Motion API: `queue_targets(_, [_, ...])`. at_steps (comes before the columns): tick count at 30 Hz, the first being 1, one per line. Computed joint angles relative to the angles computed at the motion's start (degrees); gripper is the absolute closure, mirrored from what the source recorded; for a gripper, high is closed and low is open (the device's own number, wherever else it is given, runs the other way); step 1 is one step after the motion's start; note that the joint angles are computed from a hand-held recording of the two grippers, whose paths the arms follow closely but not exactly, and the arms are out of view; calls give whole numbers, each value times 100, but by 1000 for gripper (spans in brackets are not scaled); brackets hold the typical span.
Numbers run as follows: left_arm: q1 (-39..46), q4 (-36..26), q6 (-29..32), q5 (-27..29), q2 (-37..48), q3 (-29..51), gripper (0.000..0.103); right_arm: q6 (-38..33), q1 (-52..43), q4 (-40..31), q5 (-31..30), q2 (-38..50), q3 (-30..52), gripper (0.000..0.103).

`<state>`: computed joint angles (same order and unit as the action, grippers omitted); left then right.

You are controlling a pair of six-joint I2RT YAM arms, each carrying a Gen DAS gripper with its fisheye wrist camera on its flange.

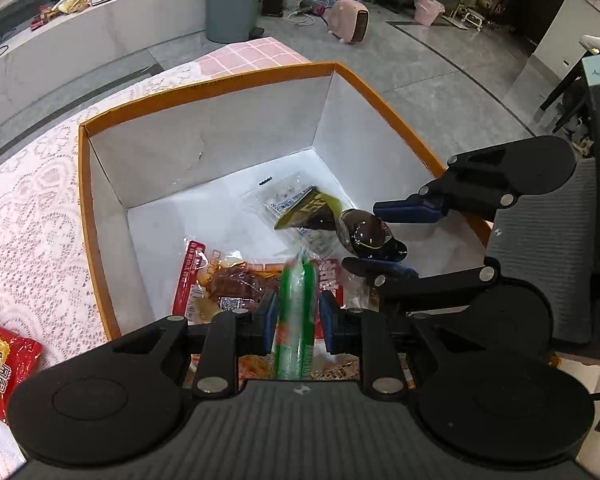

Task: Organize snacks
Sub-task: 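Lower both held items into the orange box, then open both tools to release the sausage stick and egg pack, then withdraw both tools from the box toward the red bag and white packet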

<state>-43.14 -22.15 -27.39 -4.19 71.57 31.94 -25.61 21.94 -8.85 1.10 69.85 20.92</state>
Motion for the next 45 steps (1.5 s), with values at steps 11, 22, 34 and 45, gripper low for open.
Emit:
queue_targets(11, [-162, -511, -239, -409, -815, -45, 58, 260, 418, -260, 305, -201, 47, 71])
queue_targets(22, [-719, -1486, -517, -1148, -1455, 145, 52, 785, 668, -709, 462, -319, 243, 56])
queue_targets(34, [-1510, -2510, -1251, -1702, -2500, 131, 52, 1316, 1272, -1954, 985, -1547, 340, 33])
queue_targets(45, [-3936, -4588, -3555, -3346, -3008, 384, 52, 2960, 2478, -3335, 1742, -2383, 532, 19])
